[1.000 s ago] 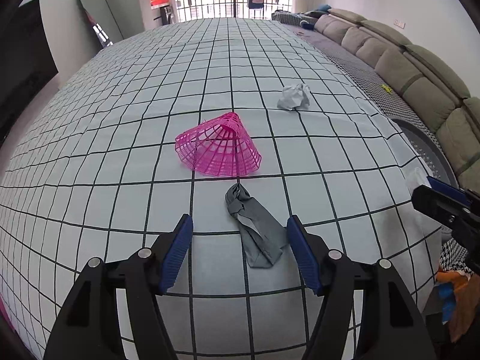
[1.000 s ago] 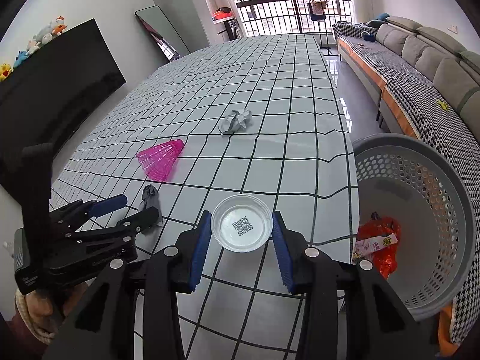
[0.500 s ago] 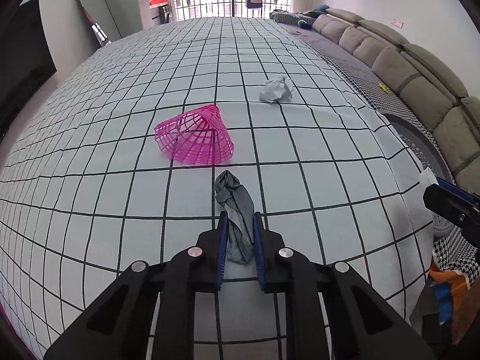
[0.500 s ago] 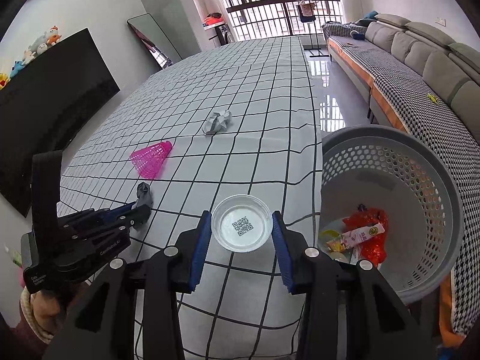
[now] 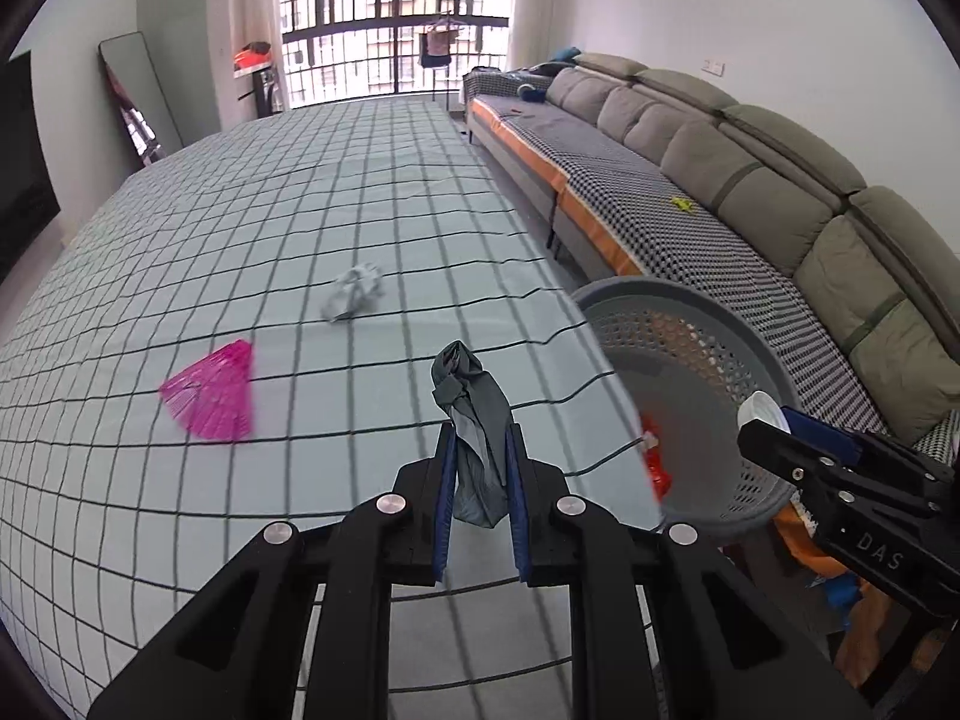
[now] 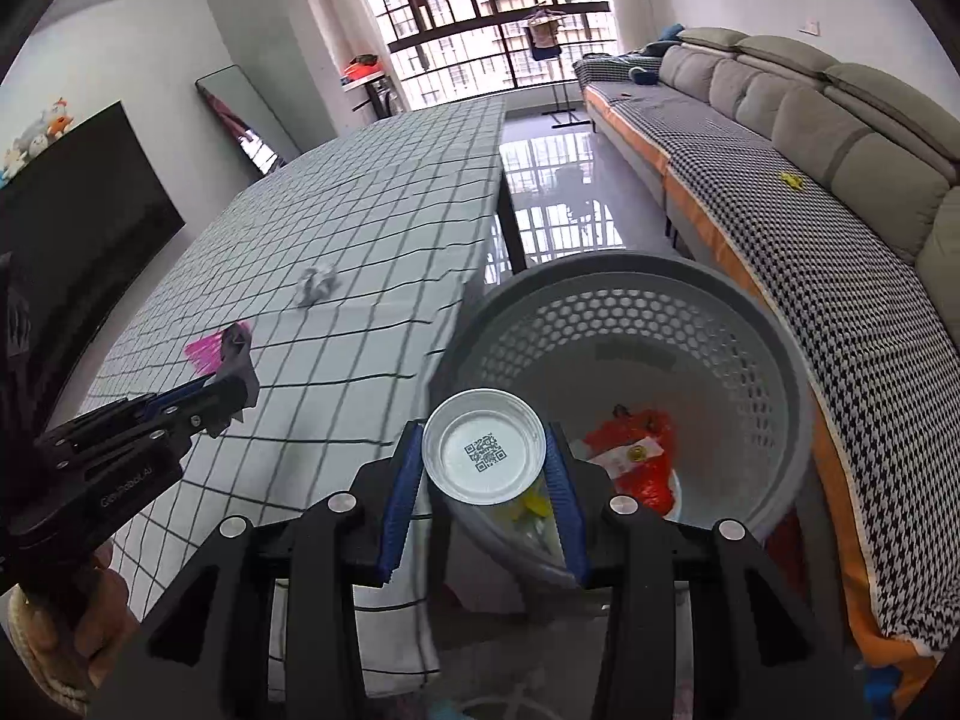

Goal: Collect trash
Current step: 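Carry the white lid and grey cloth over the basket and open both grippers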

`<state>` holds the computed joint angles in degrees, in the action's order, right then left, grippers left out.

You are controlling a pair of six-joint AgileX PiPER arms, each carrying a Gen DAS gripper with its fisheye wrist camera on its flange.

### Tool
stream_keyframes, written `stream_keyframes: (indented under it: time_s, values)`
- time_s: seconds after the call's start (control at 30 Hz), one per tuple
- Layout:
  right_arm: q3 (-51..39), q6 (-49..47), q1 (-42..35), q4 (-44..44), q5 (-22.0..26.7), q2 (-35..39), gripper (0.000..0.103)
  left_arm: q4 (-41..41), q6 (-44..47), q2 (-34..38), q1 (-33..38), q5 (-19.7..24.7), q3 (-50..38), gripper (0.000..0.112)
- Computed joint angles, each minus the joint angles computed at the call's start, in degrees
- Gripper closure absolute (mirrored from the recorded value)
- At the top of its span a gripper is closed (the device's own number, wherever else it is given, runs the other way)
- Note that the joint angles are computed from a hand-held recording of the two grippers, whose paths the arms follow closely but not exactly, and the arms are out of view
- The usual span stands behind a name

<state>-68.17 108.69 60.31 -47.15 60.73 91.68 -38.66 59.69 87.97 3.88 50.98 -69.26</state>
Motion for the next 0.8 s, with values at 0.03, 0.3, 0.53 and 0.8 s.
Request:
stream_keyframes:
  time_s: [0.03,0.3,0.53,0.8]
  values:
    - [2.3,0.9,-0.7,-0.1,-0.2,-1.6,0.064,0.6,-1.7,-0.3,-2.2,-0.6,0.2,0.096]
    - [12.9,-3.2,-12.1,1.7,-10.8,-7.8,0.064,7.3,-13.0,2.9,-17.5,-4.1,-2.0,0.096]
    - [14.1,-6.8,-15.7,1.6,-13.8,-6.4,0.064,6.2,-15.5,6.3,-20.4,-6.9,-3.4,0.096]
    - [18.1,-5.4,-14.5,-0.1,-15.2,-9.4,0.063,9.3,-19.5,7.8,-23.2,-10.5,-2.7,0.094]
